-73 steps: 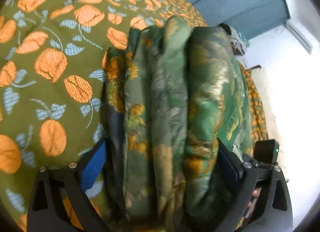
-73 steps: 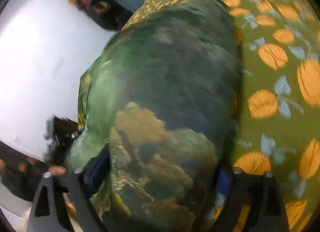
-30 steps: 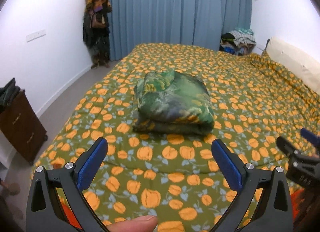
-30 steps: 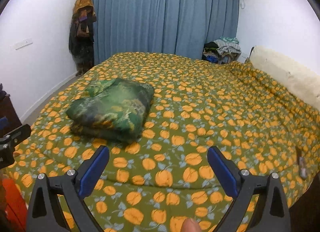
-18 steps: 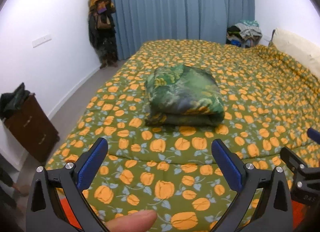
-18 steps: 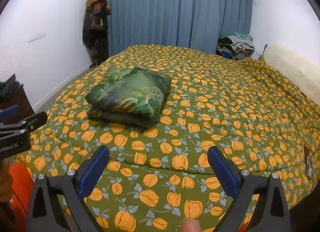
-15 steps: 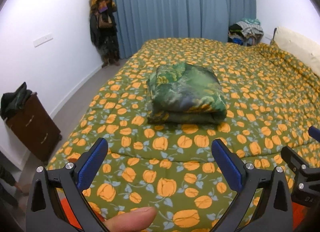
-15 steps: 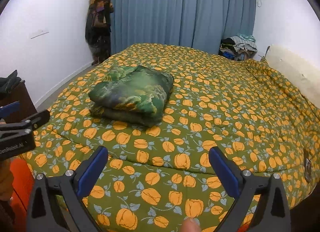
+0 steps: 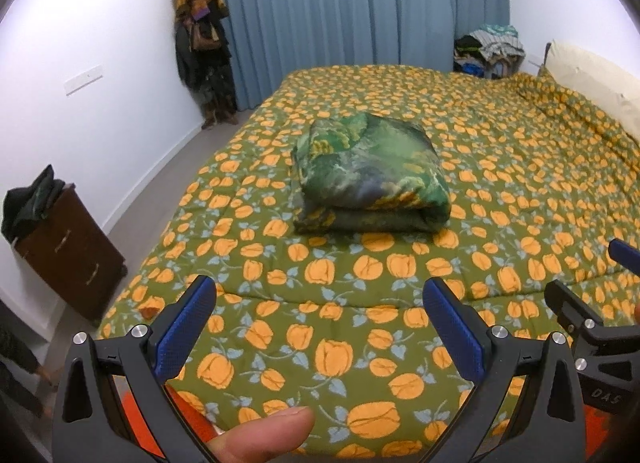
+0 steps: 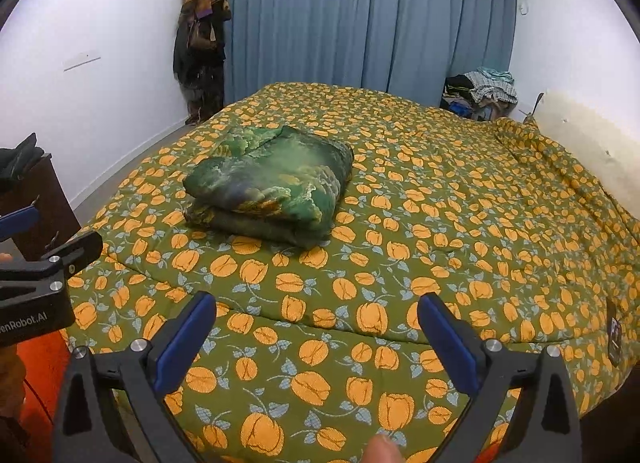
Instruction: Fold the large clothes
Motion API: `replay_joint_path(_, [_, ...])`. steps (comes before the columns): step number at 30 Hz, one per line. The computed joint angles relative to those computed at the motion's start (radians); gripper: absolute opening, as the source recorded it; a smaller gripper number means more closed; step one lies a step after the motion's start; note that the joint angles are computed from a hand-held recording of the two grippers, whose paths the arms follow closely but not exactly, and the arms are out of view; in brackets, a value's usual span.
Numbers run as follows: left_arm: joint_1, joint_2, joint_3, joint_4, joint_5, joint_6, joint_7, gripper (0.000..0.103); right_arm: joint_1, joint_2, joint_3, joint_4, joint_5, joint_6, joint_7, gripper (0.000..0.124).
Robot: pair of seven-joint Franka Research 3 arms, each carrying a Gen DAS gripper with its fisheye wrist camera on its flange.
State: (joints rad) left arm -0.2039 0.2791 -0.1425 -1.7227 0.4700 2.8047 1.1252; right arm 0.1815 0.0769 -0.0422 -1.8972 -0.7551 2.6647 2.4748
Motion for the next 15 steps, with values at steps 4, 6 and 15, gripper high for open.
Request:
replay_joint_path(4, [0.004, -0.002, -0.004, -0.003, -0.01, -0.001, 0.008, 0.102, 0.004, -0.001, 0.002, 0.006, 0.005, -0.013, 0.002, 0.102])
replay_joint_path(6, [0.007, -0.004, -0.008, -0.007, -0.02, 0.003, 0.013, 0.102, 0.006, -0.006, 0.004, 0.007, -0.004, -0.017, 0.012, 0.102])
replay_joint_path(15, [0.026, -0.014, -0.03, -0.019, -0.087, -0.001, 0.071, 0.102, 0.01, -0.017, 0.015, 0.015, 0.017, -0.047, -0.001, 0.102])
